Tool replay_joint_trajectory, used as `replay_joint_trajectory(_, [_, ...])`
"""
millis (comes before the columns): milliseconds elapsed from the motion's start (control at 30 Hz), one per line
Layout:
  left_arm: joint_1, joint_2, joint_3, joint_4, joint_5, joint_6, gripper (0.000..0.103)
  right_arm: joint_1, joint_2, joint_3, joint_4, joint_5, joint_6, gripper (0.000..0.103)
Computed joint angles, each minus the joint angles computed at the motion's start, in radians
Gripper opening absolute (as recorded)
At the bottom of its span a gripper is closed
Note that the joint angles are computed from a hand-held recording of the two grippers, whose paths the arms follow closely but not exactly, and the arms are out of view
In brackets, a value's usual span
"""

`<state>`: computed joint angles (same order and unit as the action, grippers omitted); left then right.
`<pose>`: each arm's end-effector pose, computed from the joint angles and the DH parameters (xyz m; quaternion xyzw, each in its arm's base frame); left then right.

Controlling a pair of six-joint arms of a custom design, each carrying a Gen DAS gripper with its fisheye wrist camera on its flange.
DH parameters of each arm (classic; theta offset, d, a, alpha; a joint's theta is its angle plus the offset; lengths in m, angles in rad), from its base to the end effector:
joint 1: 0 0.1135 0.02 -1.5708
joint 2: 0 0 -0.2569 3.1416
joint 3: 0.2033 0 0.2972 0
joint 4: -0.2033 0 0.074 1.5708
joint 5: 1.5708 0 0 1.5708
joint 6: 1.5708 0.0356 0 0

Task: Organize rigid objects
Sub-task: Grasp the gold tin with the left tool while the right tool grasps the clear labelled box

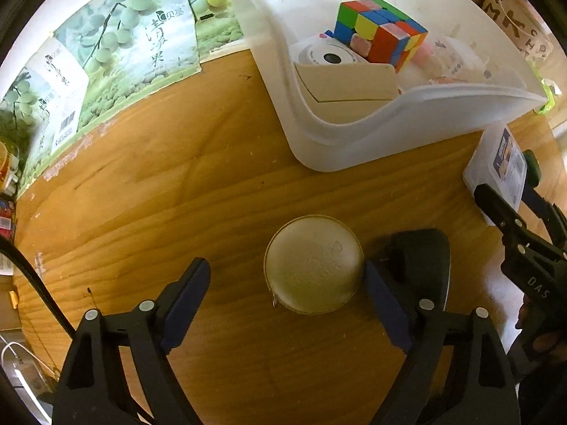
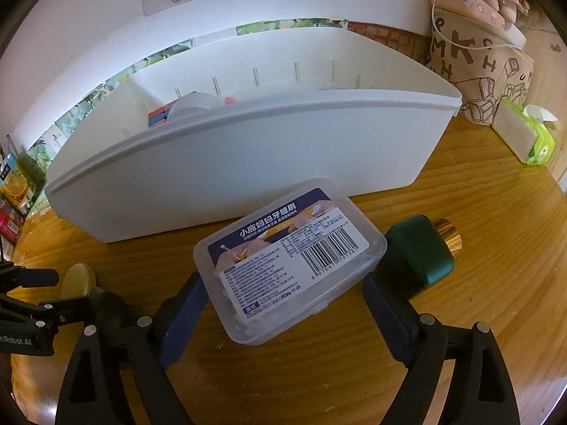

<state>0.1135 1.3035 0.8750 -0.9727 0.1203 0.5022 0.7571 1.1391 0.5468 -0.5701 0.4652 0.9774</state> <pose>0.2591 0.0252 0.1871 0.1971 0.9749 -0.0315 0.0987 0.1778 0.1460 0.1370 0.1512 0.9419 0.0044 0.2998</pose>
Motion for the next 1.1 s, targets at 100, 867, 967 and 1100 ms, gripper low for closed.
replay_joint_trajectory(100, [-0.001, 0.010, -0.004, 0.014, 0.017, 0.002, 0.082, -0.014, 0.036, 0.017, 0.004, -0.005, -0.009, 0.095])
replay_joint_trajectory(867, [0.075, 0.034, 0.043, -0.024, 0.125, 0.089, 0.058, -0.096, 0.117, 0.067, 0.049, -0.039, -0.041, 0.100])
replay_joint_trajectory(967, [0.098, 0.032, 0.045, -0.054, 0.152, 0.108, 0.058, -0.086, 0.121, 0.077, 0.034, -0.046, -0.027, 0.100])
replay_joint_trajectory(1100, [0.136, 0.049, 0.061, -0.099, 0.192, 0.133, 0.058, -0.048, 0.111, 0.082, 0.000, -0.048, 0.029, 0.100])
